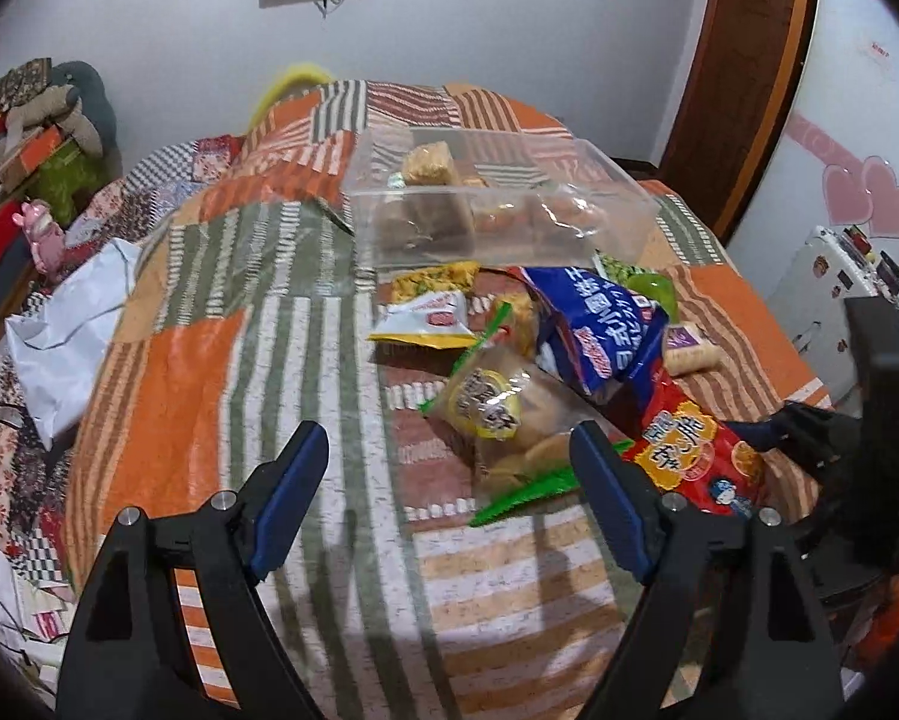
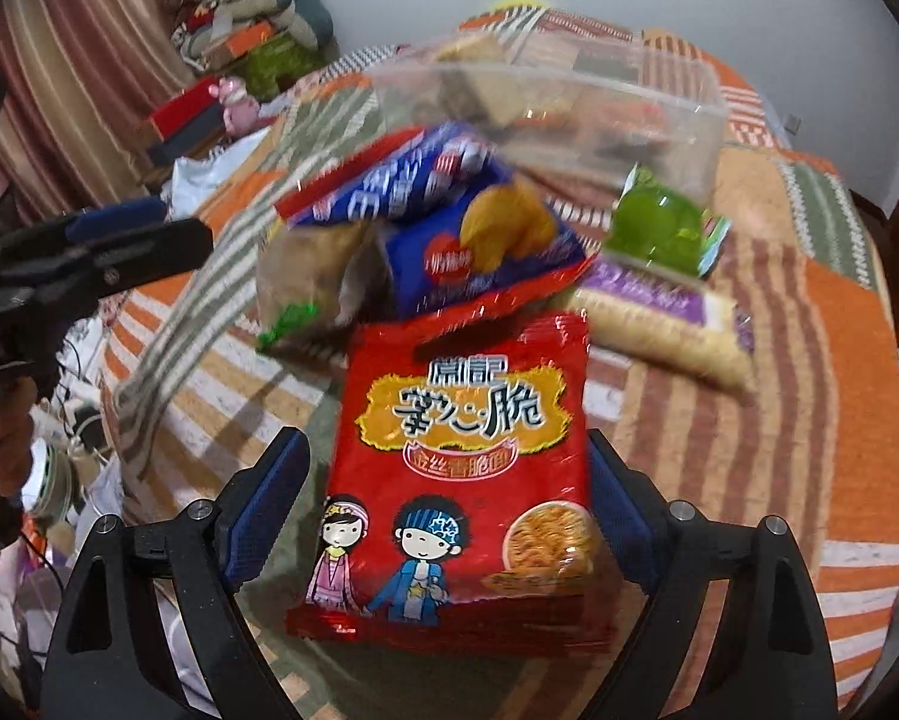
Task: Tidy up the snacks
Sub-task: 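Grasp the yellow-labelled cookie bag with the left tool while the right tool grasps the red chip bag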
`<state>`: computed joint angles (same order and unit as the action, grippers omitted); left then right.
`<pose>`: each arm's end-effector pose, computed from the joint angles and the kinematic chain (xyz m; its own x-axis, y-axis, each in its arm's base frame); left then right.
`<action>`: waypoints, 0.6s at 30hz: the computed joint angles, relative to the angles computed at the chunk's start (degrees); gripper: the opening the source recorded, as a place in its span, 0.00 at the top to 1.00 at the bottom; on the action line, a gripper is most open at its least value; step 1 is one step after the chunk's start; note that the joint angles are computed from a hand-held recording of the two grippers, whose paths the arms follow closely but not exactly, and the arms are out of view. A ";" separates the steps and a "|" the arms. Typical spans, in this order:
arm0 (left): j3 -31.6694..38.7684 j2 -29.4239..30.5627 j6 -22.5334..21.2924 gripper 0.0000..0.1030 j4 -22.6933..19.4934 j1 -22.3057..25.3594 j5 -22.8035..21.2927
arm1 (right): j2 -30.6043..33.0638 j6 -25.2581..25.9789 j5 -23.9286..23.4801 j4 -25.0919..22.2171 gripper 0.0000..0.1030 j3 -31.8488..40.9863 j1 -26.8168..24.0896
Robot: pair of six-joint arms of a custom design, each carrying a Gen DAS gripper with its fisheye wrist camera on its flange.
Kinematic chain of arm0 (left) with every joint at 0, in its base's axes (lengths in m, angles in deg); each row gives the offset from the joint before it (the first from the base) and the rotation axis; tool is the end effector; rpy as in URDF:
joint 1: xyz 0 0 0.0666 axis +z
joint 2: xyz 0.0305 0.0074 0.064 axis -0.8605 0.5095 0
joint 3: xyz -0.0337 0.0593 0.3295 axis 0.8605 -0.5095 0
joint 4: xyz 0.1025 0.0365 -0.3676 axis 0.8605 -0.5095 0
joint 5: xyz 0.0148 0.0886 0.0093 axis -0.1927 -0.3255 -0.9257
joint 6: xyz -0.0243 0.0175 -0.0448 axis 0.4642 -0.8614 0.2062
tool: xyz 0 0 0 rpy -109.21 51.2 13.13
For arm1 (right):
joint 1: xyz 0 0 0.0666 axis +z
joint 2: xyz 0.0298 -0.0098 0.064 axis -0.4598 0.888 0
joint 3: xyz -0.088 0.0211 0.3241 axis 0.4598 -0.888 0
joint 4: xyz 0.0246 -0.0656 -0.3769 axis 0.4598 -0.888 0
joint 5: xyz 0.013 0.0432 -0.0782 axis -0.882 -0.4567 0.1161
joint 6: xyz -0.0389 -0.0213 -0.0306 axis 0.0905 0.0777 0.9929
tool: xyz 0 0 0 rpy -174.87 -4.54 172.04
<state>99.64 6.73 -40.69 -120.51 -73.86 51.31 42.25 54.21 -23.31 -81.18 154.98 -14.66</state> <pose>0.5115 -0.1291 0.4723 -0.7629 -0.0763 -0.6420 -0.0161 0.9949 -0.0991 0.5678 0.1412 0.4573 -0.7208 -0.4724 -0.5072 -0.6250 0.7594 0.1809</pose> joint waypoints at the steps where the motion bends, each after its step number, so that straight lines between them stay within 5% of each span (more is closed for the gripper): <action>1: 0.59 0.65 0.06 0.19 -0.28 -0.15 0.62 | -0.45 0.09 -0.22 0.51 0.15 -0.81 -0.16; 3: 1.29 1.48 0.11 0.19 -0.64 -0.49 1.31 | -1.13 0.76 -0.70 1.30 0.20 -1.68 -0.59; 5: 2.21 2.53 0.38 0.19 -0.73 -0.91 2.28 | -1.08 1.58 -1.46 0.70 0.36 -1.31 -1.22; 18: 7.05 9.79 4.66 0.19 -1.45 0.21 4.72 | -3.97 -2.70 -3.21 3.17 0.39 -4.18 -6.58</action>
<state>106.69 16.53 -36.03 -121.96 -73.65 56.03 38.28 51.51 -26.53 -78.01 150.81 -21.23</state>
